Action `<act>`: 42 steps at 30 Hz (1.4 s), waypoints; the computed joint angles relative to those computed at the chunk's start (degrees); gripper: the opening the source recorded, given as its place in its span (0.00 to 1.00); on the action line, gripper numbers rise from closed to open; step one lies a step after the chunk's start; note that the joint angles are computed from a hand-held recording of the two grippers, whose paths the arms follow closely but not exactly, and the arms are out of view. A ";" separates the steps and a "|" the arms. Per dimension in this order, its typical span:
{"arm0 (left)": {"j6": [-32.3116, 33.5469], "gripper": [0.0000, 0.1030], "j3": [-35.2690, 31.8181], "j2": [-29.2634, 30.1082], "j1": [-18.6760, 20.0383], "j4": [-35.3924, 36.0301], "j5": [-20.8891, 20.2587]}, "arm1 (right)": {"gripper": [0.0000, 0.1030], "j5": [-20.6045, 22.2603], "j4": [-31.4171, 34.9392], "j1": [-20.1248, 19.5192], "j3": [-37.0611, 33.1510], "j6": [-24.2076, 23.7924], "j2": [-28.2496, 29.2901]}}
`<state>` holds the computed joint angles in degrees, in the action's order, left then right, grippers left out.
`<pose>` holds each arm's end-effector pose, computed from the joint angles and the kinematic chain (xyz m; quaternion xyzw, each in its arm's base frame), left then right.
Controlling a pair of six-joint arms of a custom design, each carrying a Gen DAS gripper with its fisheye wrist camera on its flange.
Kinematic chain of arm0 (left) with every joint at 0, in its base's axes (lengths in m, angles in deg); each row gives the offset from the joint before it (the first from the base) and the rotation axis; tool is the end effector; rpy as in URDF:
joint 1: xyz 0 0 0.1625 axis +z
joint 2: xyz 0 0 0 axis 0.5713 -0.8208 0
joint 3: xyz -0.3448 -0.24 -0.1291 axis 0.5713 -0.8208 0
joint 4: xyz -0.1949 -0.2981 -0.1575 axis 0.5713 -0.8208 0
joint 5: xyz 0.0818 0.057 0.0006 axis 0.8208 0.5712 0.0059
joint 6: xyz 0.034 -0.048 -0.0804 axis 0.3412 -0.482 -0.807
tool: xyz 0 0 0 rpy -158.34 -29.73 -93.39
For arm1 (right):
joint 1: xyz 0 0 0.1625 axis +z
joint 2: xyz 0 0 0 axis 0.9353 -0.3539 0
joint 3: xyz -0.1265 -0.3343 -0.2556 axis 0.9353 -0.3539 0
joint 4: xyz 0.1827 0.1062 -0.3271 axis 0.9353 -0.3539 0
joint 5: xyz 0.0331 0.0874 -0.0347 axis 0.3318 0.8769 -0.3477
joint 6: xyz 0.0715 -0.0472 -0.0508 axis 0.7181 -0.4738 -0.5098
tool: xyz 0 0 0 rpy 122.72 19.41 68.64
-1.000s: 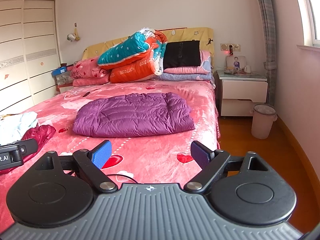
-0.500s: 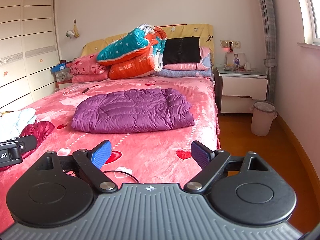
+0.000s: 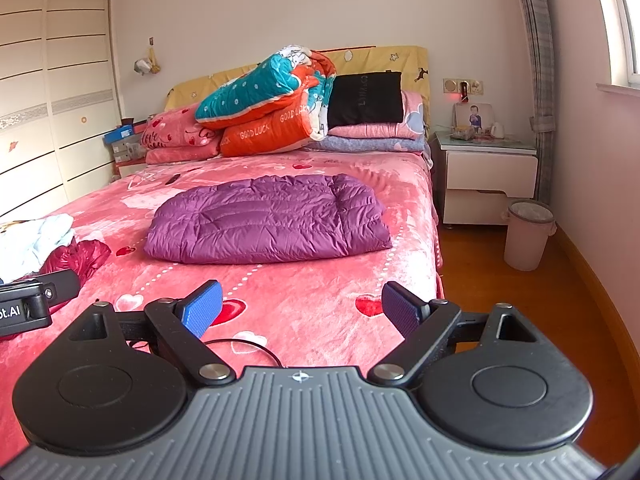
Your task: Fold large clothes
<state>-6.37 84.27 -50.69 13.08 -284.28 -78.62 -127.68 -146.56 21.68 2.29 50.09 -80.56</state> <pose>-0.2541 -0.6152 0.1717 0.1278 0.7444 -0.5424 0.3677 0.1372 -0.7274 0.2949 0.2652 -0.7992 0.4978 0.2075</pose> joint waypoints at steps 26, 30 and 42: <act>-1.64 0.99 -0.63 1.05 0.96 1.53 -0.40 | 1.00 0.58 0.95 -0.62 0.14 0.21 0.06; -0.95 0.99 -1.29 1.69 1.09 0.81 -0.25 | 1.00 0.78 1.72 -0.81 -0.19 0.17 0.07; -4.20 0.99 0.54 1.23 3.13 2.97 -3.09 | 1.00 0.88 2.93 -1.50 -1.38 -0.33 1.33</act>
